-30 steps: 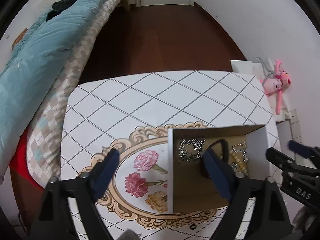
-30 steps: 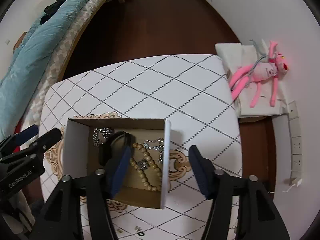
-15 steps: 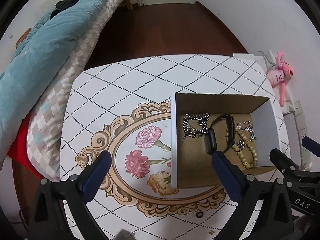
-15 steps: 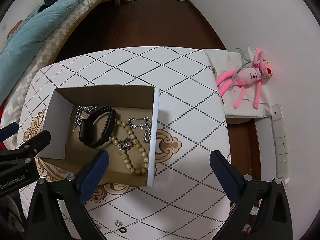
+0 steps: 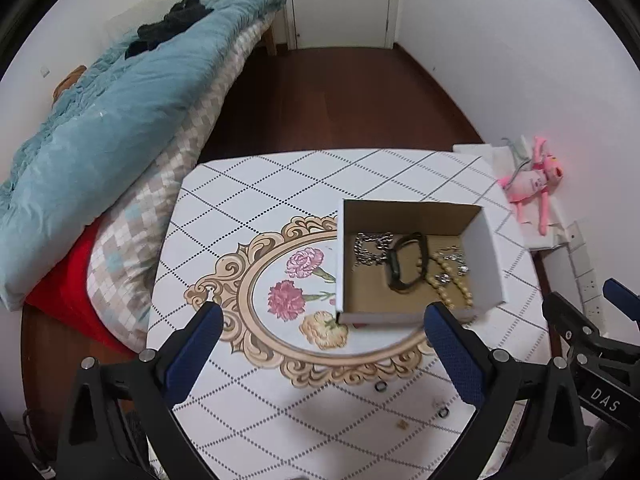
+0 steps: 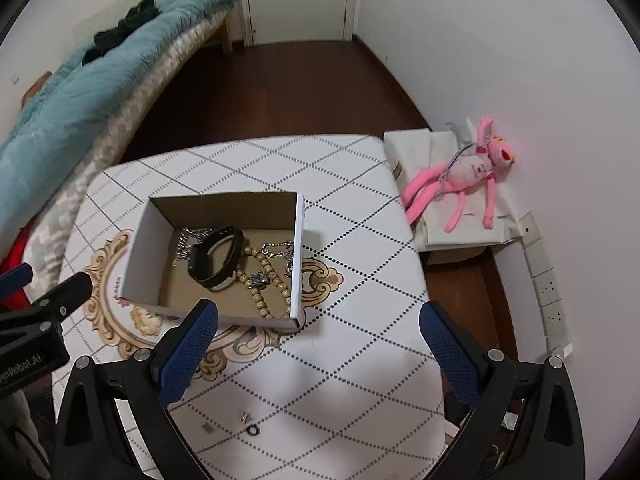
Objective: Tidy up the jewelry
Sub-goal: 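Open both tools to release the chains into the box and lift away, then grasp the small black ring with the right tool while the left tool grasps a gold earring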
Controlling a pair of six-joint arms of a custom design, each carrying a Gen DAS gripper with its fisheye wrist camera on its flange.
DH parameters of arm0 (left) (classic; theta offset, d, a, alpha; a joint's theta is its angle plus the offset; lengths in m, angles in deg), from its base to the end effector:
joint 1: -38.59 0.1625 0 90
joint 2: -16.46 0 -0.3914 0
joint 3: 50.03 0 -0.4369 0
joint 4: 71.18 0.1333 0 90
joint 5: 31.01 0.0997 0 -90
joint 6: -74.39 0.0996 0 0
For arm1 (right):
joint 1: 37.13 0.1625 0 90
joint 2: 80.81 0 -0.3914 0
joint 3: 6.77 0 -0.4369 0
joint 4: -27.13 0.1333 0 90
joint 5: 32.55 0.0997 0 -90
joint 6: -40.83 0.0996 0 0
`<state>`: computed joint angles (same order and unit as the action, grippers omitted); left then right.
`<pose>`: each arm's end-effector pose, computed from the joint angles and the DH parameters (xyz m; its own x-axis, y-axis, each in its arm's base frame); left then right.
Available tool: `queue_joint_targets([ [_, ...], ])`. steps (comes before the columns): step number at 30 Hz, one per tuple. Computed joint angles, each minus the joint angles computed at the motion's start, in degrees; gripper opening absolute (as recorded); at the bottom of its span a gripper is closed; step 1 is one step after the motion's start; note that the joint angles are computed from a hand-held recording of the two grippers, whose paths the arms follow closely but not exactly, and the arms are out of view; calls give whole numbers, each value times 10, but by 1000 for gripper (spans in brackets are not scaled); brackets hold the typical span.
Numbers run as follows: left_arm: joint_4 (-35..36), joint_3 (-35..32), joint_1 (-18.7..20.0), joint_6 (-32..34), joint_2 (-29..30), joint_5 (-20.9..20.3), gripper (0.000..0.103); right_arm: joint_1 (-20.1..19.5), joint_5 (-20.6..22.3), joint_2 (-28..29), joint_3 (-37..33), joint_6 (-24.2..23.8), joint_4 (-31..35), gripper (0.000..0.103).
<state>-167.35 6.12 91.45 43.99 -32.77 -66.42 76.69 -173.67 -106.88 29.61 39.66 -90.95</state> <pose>-0.3049 -0.7579 0.3473 -0.6983 -0.0943 -0.7095 0.2902 0.8688 -0.4011 0.4127 -0.7967 0.2272 -0.6622 -0.0539 0.7474 -0.3982 0.8703 -0.2900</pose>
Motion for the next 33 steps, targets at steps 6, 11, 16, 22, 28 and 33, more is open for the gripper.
queue_joint_targets([
  [6, -30, 61, -28, -3, -49, 6, 103, 26, -8, -64, 92, -18, -76, 102],
  [11, -47, 91, -49, 2, -75, 20, 103, 44, -20, -93, 131, -42, -123, 102],
  [16, -50, 100, -63, -8, -89, 31, 103, 59, -16, -120, 162, -42, -146, 102],
  [22, -25, 110, -60, -35, -93, 46, 103, 62, 5, -139, 181, -15, -130, 102],
  [28, 44, 144, -31, -100, -98, 31, 103, 28, 59, -151, 224, 48, -63, 102],
  [33, 119, 172, -2, -171, -100, -1, 103, -17, 135, -166, 293, 94, -47, 88],
])
